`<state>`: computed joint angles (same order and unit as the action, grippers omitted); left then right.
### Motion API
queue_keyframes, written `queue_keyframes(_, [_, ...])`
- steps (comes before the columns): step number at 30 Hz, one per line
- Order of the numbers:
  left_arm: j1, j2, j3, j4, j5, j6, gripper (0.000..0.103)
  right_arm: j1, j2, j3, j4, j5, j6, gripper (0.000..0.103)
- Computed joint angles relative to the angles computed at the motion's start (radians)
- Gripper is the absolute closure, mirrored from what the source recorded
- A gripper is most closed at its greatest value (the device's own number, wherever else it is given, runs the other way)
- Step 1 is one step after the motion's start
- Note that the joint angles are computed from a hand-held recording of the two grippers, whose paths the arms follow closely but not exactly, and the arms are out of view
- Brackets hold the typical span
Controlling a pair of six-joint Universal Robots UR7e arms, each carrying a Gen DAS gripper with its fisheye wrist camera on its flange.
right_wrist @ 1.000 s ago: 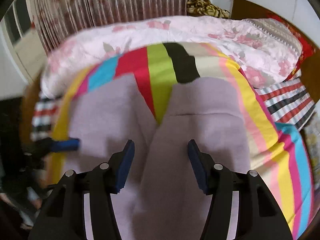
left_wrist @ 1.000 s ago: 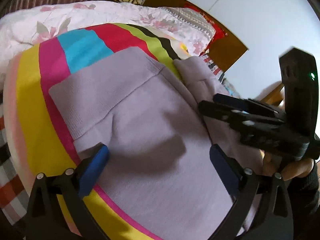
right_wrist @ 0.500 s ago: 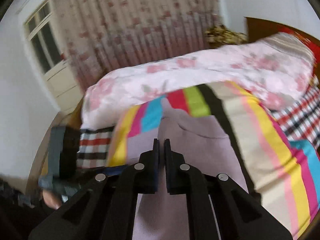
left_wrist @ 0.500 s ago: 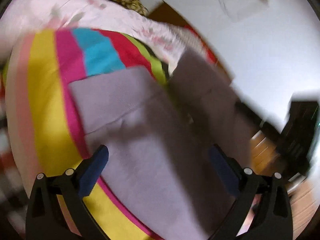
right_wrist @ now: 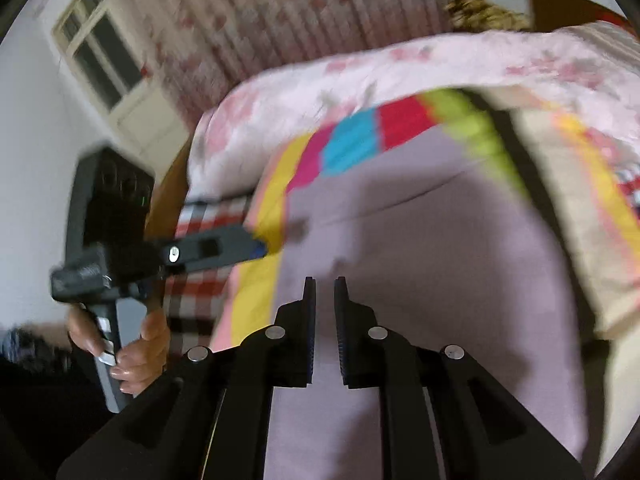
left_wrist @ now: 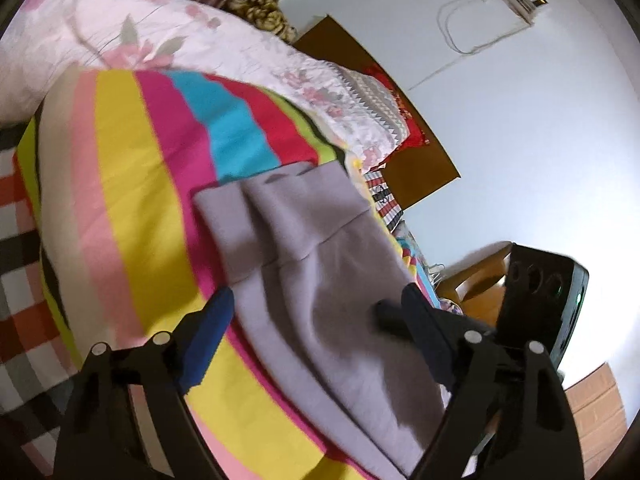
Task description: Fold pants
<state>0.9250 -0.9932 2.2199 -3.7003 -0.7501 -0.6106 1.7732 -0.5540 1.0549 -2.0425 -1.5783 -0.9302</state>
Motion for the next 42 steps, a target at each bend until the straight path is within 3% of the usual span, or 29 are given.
queue_keyframes(1, [-0.001,0.003,-0.017,0.027,0.016,0.016,0.019,-0.005,-0.008,0.003,-0.028,0.004,0.012,0.08])
queue_keyframes(3, [-0.004,0.009,-0.055,0.114,0.071,0.015,0.019,-0.02,-0.004,-0.025,-0.1,0.021,0.058,0.037])
queue_keyframes(5, [0.013,0.019,-0.093,0.154,0.058,0.045,0.025,-0.032,0.002,-0.046,-0.113,0.054,0.066,0.035])
queue_keyframes(7, [0.032,0.022,-0.118,0.206,0.038,0.035,0.041,-0.029,0.02,-0.069,-0.137,0.031,0.055,0.035])
queue_keyframes(10, [0.043,0.032,-0.151,0.273,0.061,0.027,0.05,-0.02,0.068,-0.127,-0.156,-0.031,0.028,0.037])
queue_keyframes(13, [0.051,0.03,-0.161,0.326,0.079,-0.019,0.059,-0.017,0.12,-0.209,-0.097,-0.08,0.01,0.046])
queue_keyframes(15, [0.045,0.028,-0.155,0.351,0.105,-0.037,0.069,-0.015,0.135,-0.224,-0.073,-0.119,-0.005,0.059])
queue_keyframes(16, [0.044,0.025,-0.152,0.365,0.115,-0.037,0.079,-0.013,0.148,-0.239,-0.058,-0.141,-0.014,0.061])
queue_keyframes(17, [0.045,0.021,-0.149,0.366,0.116,-0.025,0.081,-0.015,0.141,-0.214,-0.078,-0.147,-0.024,0.065])
queue_keyframes(19, [0.05,0.015,-0.135,0.317,0.087,0.017,0.091,-0.014,0.129,-0.184,-0.11,-0.147,-0.045,0.088])
queue_keyframes(20, [0.043,0.013,-0.128,0.296,0.087,0.03,0.092,-0.014,0.116,-0.163,-0.127,-0.135,-0.053,0.09])
queue_keyframes(24, [-0.041,-0.01,-0.088,0.215,0.182,0.088,0.093,0.0,0.053,-0.063,-0.206,-0.083,-0.089,0.09])
queue_keyframes(26, [-0.054,-0.036,-0.069,0.213,0.188,0.071,0.093,0.009,0.046,-0.057,-0.201,-0.067,-0.089,0.09])
queue_keyframes(28, [-0.033,-0.068,-0.059,0.288,0.165,0.024,0.093,0.018,0.067,-0.074,-0.193,-0.099,-0.081,0.09])
queue_keyframes(31, [0.043,-0.082,-0.066,0.428,0.064,-0.086,0.092,0.022,0.132,-0.122,-0.166,-0.223,-0.056,0.09])
queue_keyframes(33, [0.061,-0.069,-0.057,0.392,0.037,-0.07,0.092,0.009,0.138,-0.127,-0.162,-0.2,-0.029,0.089])
queue_keyframes(34, [0.06,-0.072,-0.052,0.386,0.036,-0.067,0.09,0.005,0.135,-0.127,-0.159,-0.186,-0.011,0.088])
queue_keyframes(36, [0.06,-0.078,-0.049,0.381,0.031,-0.071,0.088,0.001,0.119,-0.113,-0.173,-0.175,0.01,0.07])
queue_keyframes(38, [0.063,-0.078,-0.049,0.373,0.021,-0.075,0.087,0.001,0.08,-0.061,-0.22,-0.177,0.02,0.064])
queue_keyframes(39, [0.061,-0.082,-0.044,0.369,0.02,-0.077,0.082,-0.001,0.048,-0.021,-0.242,-0.163,0.02,0.064])
queue_keyframes(41, [0.045,-0.089,-0.029,0.355,0.034,-0.092,0.047,-0.012,-0.061,0.12,-0.319,-0.12,-0.013,0.064])
queue_keyframes(42, [0.034,-0.09,-0.015,0.312,0.031,-0.085,0.043,-0.016,-0.105,0.179,-0.349,-0.112,-0.031,0.064])
